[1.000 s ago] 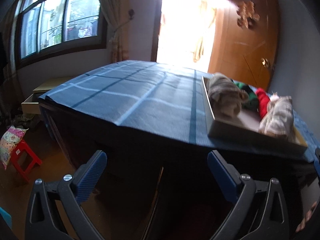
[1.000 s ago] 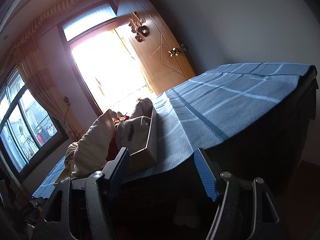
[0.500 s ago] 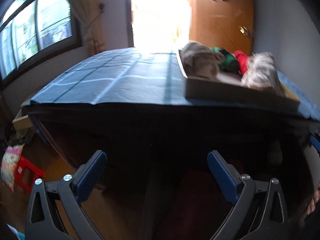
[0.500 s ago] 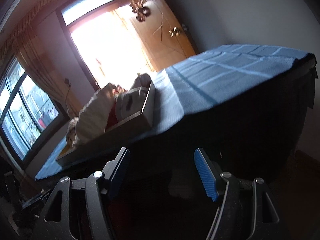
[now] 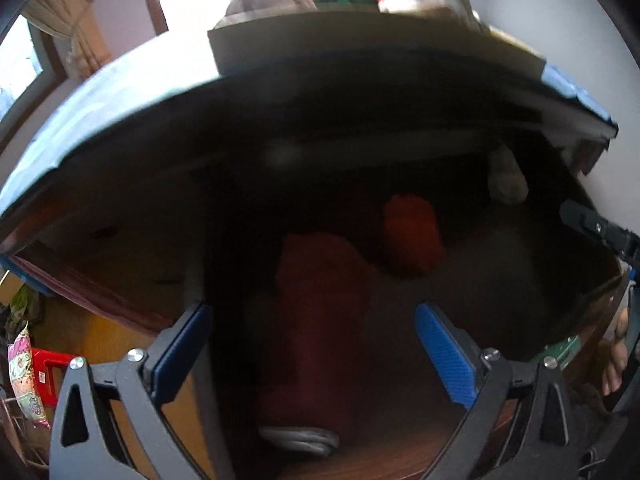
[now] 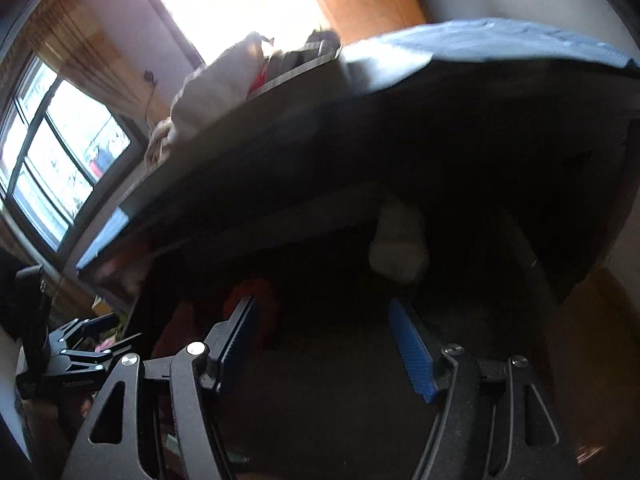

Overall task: Take underwear out of drawer
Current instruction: 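Grasp the dark red cloth with left tool while right tool grasps the beige sock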

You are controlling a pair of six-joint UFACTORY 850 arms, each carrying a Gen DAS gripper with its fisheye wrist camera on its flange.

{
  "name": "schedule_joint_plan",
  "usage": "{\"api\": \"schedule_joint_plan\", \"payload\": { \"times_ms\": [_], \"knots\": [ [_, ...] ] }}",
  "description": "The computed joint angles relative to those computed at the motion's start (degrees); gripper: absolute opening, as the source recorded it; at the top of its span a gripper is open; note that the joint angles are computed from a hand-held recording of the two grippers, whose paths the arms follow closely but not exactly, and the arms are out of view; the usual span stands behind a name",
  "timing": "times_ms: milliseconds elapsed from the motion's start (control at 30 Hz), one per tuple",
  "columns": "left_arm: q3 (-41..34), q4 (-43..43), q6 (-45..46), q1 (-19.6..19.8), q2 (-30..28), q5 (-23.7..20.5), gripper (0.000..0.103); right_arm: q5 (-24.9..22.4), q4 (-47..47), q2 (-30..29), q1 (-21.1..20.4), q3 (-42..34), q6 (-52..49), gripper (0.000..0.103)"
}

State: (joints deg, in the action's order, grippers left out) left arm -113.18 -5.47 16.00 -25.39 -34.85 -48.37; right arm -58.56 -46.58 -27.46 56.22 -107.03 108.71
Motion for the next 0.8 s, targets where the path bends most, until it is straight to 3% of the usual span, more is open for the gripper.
{"api": "schedule_joint_plan", "payload": {
  "times_ms": [100,400,567,700,800],
  "knots": [
    [-2.7,1.1,-1.6,-0.3,-2.3,-4.3,0.102,0.6,1.8,-0.3,-0.3,-0.2,-0.9,0.069],
    [-7.0,10.2,-4.2,-3.3,-5.6,-9.3,0.102,0.1,4.6,0.3,-1.1,0.1,-2.3,0.069],
    [-14.2,6.1,-3.7,-3.1,-10.0,-16.5,0.099,2.5,7.9,2.5,-3.2,2.5,-0.3,0.069],
    [-19.7,6.6,-4.7,-3.0,-13.5,-21.9,0.093,3.1,15.8,1.1,-6.3,-0.2,-6.9,0.069],
    [-20.8,8.0,-4.3,-3.4,-14.0,-23.0,0.093,1.4,19.8,-1.4,-8.0,-3.9,-11.5,0.069]
  ]
}}
